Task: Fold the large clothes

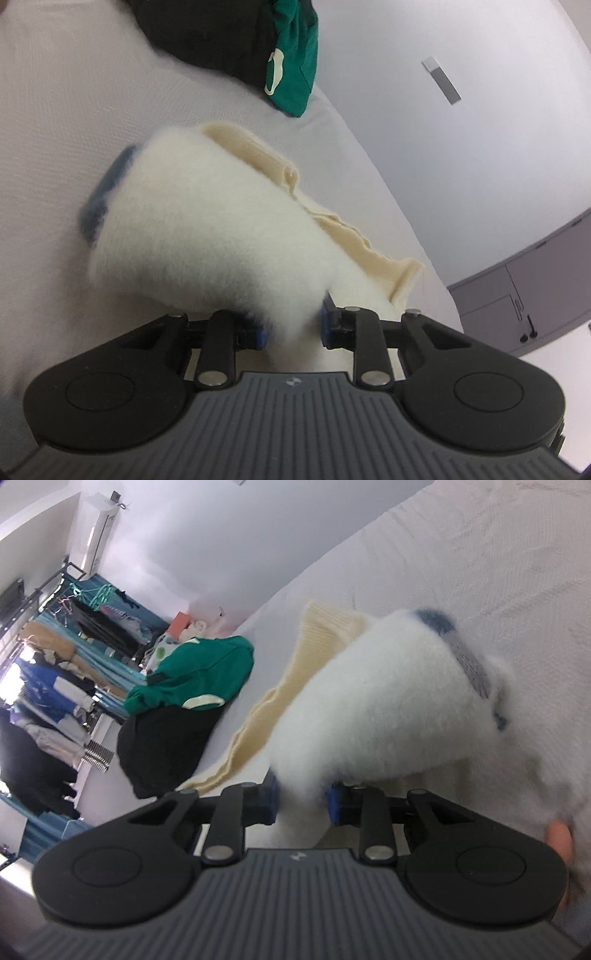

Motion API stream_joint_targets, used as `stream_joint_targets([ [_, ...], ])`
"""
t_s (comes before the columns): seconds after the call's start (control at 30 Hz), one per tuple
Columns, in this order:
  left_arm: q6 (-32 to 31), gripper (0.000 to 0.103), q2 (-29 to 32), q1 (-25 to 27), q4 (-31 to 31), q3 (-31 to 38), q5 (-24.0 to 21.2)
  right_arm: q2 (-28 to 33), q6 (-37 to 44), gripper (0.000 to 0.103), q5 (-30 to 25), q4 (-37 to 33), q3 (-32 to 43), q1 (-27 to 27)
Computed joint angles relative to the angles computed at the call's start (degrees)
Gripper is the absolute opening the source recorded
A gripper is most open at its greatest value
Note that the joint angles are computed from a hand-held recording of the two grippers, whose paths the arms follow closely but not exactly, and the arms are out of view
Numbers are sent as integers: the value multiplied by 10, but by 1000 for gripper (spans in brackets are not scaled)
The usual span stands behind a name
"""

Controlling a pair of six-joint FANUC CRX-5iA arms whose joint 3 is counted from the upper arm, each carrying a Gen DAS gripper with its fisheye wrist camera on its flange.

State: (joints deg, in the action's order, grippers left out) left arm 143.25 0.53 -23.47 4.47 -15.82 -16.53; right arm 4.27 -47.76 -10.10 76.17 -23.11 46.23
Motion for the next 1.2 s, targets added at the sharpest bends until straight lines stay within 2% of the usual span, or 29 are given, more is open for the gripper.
stream_joint_targets([
  [0.1, 7, 29, -37, -9, -1, -24, -14, -25, 57, 28, -28, -59, -9, 33],
  [0.23, 72, 29, -72, -35, -53, -35, -43, -47, 96, 28, -61, -112, -17, 69],
  [0.3, 84, 29, -84, -41, -56, -49, -42, -53, 109, 28, -72, -131, -20, 81],
  [0.4, 96, 31, -89, -47, -74, -59, -29, -55, 104, 28, -67, -131, -22, 80],
  [0.5, 72, 32, -86, -40, -45, -65, -27, -49, 99, 28, -59, -132, -16, 73],
  [0.57, 48, 32, -77, -33, -33, -53, -32, -44, 139, 29, -64, -177, -1, 74],
  [0.7, -11, 34, -53, -13, 5, -25, -29, -29, 158, 30, -46, -206, 27, 57],
  [0.8, -26, 35, -21, 1, 9, 14, -44, 2, 213, 31, -44, -257, 74, 47],
  [1.0, -55, 35, 69, 30, 9, 115, -90, 87, 406, 31, -91, -452, 214, 33],
  [1.2, -99, 35, 153, 54, 34, 185, -116, 168, 543, 30, -150, -566, 332, 8],
])
